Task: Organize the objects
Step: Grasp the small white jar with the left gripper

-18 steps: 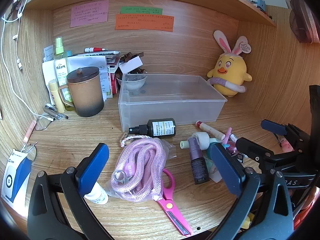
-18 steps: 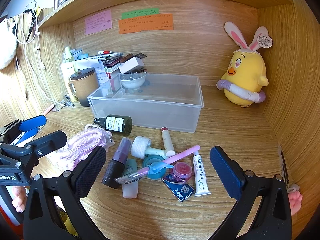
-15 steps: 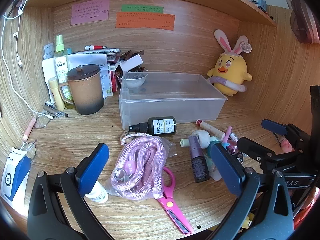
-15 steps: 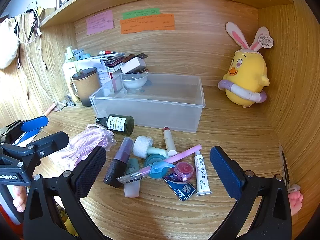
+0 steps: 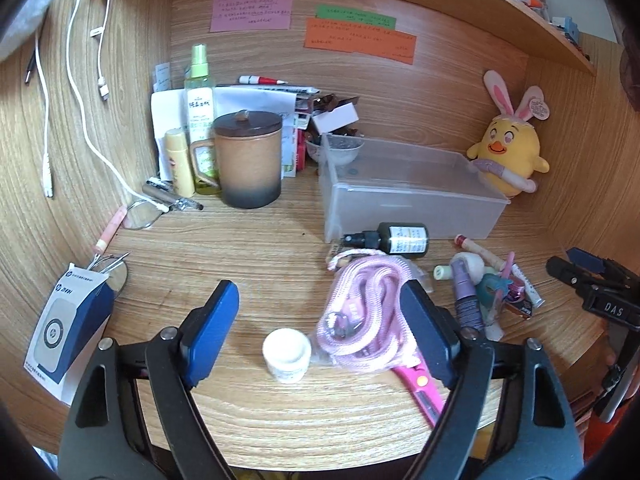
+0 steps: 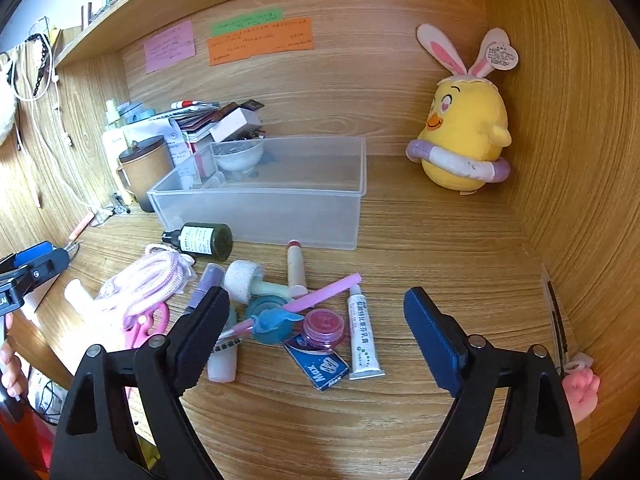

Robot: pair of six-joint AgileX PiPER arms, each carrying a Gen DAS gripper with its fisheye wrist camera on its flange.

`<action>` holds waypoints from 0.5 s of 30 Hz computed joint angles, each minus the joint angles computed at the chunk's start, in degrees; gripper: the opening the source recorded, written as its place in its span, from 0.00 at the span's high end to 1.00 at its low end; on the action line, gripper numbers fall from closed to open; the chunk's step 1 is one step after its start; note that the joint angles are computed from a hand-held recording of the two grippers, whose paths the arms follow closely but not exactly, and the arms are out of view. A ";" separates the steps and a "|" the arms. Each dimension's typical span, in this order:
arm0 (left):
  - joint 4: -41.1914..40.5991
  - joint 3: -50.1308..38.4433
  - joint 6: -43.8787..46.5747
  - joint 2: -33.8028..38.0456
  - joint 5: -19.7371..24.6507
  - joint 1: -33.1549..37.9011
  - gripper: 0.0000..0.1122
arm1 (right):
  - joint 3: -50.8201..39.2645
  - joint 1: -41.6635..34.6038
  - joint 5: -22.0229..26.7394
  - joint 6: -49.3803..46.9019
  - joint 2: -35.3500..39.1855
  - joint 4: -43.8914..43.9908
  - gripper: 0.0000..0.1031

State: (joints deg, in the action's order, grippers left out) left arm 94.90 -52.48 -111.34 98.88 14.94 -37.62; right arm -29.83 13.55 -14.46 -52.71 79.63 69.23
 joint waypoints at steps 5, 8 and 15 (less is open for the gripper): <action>-9.35 1.53 9.28 1.11 -2.62 2.64 0.32 | 0.13 -4.40 1.69 -2.93 1.22 1.99 0.29; -13.26 1.33 12.31 3.29 -3.73 3.22 0.38 | -0.40 -6.94 3.61 -4.71 3.20 2.78 0.37; -9.52 -0.85 7.18 8.31 -7.63 5.54 0.60 | -4.00 -10.19 7.38 -2.04 10.71 -1.99 0.60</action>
